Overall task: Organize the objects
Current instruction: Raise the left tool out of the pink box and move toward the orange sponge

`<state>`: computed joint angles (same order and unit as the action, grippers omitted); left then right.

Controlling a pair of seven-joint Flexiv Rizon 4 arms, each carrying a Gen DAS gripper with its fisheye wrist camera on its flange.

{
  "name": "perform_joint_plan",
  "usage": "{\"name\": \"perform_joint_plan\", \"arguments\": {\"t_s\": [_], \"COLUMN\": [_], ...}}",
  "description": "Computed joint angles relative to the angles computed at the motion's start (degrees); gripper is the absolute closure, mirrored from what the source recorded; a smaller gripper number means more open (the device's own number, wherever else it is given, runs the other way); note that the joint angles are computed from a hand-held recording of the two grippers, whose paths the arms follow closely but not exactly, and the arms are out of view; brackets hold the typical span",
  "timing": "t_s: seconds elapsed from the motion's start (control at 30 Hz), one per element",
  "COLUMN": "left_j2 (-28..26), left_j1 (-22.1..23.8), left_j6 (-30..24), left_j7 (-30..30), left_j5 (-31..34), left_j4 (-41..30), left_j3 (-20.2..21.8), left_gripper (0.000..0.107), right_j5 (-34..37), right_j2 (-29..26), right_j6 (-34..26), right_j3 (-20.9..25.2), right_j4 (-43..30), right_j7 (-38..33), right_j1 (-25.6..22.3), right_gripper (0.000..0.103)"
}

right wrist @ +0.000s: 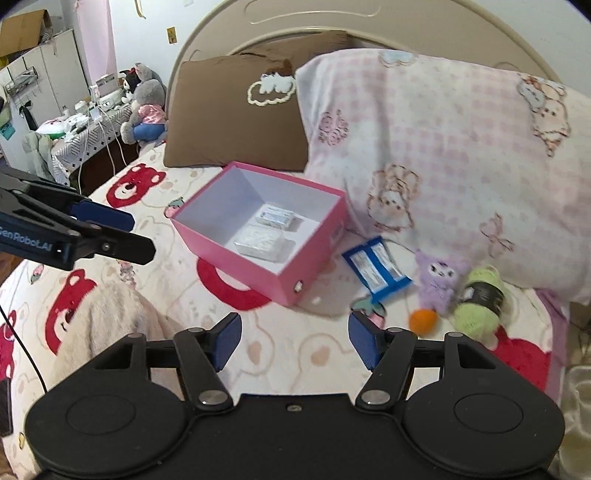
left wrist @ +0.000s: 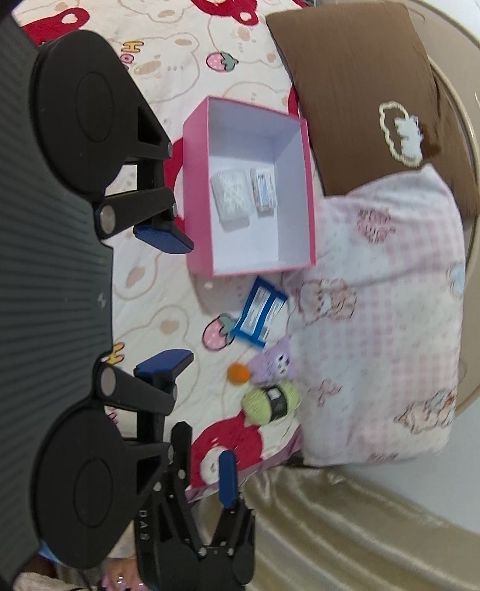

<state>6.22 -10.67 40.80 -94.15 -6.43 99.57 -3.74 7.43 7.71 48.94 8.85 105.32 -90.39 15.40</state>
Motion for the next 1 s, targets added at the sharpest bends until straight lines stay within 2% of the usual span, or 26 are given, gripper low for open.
{"name": "perform_joint_plan", "arguments": {"t_s": [0.23, 0.5, 0.6, 0.77, 1.0], "left_j2": [-1.9, -7.3, -10.0, -14.9, -19.1], "left_j1": [-1.9, -4.0, -4.8, -5.9, -6.0], "left_j6": [-0.2, 0.2, 3.6, 7.7, 15.3], "left_j7": [1.5, 2.4, 2.9, 0.5, 2.5], "left_j5": [-1.5, -3.7, -3.1, 0.2, -1.6], "left_j4": [-1.1, -3.5, -4.1, -6.5, -6.6], "left_j3": [-1.5, -2.6, -2.9, -2.6, -2.4], "left_gripper": [0.049, 0.049, 0.049, 0.049, 0.049], "right_j5": [2.5, 5.3, 7.3, 6.0, 9.6], "right_j2": [3.0, 3.5, 2.3, -1.5, -8.4], "right_j6": [0.2, 2.7, 5.6, 14.7, 22.4], "right_j3": [-1.8, -3.4, -4.0, -3.6, -2.8], "right_j4": [3.4, 6.3, 6.9, 9.0, 7.2], "right_j7": [-3.6, -10.1, -13.2, -17.6, -24.5], "right_j1": [-1.4, -2.3, -2.4, -3.2, -4.3], "right_gripper": [0.034, 0.033, 0.032, 0.031, 0.028]}}
